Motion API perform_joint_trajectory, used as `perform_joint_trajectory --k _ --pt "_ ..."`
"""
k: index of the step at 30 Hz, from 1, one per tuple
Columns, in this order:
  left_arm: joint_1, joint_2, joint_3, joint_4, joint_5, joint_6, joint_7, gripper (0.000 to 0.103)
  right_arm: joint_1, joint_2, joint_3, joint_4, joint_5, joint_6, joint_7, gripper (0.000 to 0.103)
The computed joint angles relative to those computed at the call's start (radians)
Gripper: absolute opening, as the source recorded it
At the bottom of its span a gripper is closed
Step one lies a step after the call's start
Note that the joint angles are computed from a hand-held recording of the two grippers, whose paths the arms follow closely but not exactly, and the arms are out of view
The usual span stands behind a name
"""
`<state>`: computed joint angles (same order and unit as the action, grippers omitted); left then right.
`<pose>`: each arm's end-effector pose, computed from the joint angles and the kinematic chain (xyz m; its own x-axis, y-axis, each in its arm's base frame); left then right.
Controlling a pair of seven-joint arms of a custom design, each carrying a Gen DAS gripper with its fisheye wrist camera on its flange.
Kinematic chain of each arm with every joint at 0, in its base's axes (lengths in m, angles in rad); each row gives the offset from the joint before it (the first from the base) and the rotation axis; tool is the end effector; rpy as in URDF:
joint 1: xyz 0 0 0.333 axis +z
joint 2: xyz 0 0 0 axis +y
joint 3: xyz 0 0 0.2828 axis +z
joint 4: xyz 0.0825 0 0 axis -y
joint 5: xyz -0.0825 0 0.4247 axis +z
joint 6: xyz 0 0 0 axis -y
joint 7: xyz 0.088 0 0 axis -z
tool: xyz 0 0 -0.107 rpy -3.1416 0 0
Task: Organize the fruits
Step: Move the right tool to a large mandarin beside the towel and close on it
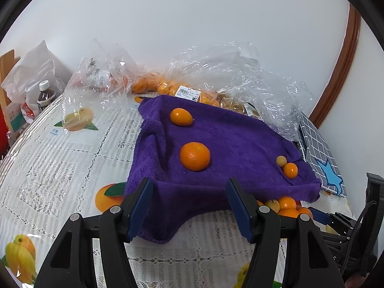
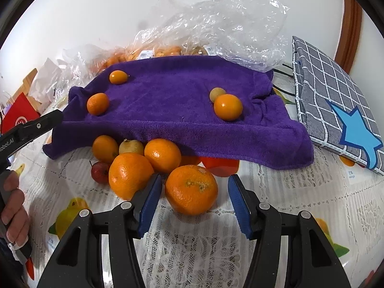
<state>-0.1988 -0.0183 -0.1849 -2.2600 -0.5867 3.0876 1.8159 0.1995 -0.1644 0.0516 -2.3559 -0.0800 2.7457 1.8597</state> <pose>0.5651 -0.1794 0.4020 -0.1691 -0.9486 0.2675 -0.7050 -0.0733 -0.7055 0.5413 0.1423 0.4007 0.0511 -0.9956 -0.0786 -0.8528 -0.0025 -0.5223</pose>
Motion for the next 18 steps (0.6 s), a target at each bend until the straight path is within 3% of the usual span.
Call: perform_joint_trajectory --k 1,4,18 --pt "0.0 0.0 0.001 0.002 -0.005 -0.003 0.003 0.061 -0.001 0.003 0.001 0.003 -0.004 -0.001 0.0 0.057" --pt "0.003 0.003 0.002 0.007 -0.009 -0.013 0.001 0.061 0.003 0.011 -0.002 0.007 0.004 0.005 -0.012 0.043" --pt "0.01 0.004 -0.002 0.01 0.008 -0.023 -0.015 0.061 0.002 -0.032 -0.005 -0.041 0.042 0.033 -0.03 0.042"
